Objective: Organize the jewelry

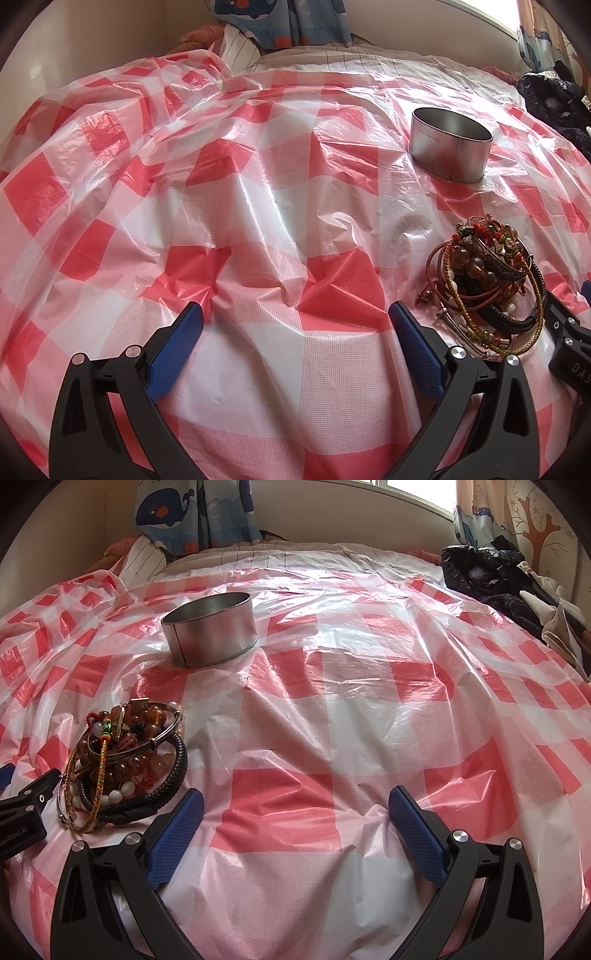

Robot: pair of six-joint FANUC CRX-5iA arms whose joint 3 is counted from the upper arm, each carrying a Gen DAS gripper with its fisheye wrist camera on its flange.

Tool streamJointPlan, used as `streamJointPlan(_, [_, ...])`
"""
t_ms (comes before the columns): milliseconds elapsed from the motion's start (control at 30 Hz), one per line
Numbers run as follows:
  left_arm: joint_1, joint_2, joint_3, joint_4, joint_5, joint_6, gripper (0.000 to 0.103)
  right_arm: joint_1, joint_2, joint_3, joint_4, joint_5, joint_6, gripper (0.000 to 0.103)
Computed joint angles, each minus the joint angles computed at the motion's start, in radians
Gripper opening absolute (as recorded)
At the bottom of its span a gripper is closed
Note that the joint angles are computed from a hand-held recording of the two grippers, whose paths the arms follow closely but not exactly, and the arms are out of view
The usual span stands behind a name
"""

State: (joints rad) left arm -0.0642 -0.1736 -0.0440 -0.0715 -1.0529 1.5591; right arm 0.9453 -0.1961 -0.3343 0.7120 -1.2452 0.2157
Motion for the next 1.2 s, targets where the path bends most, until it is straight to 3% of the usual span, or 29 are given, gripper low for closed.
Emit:
streamJointPlan(800, [-0.001, -0.012, -0.024, 0.006, 0.026, 0.008, 0.096, 0.006, -0.001, -0.011, 0.024, -0.008, -0.028, 0.096])
streamJointPlan(1200, [-0.005, -0.01, -0.028, 0.005, 0.028, 0.015, 0.096, 0.026, -0.036, -0.07, 0.114, 0.005, -0.115, 0.096])
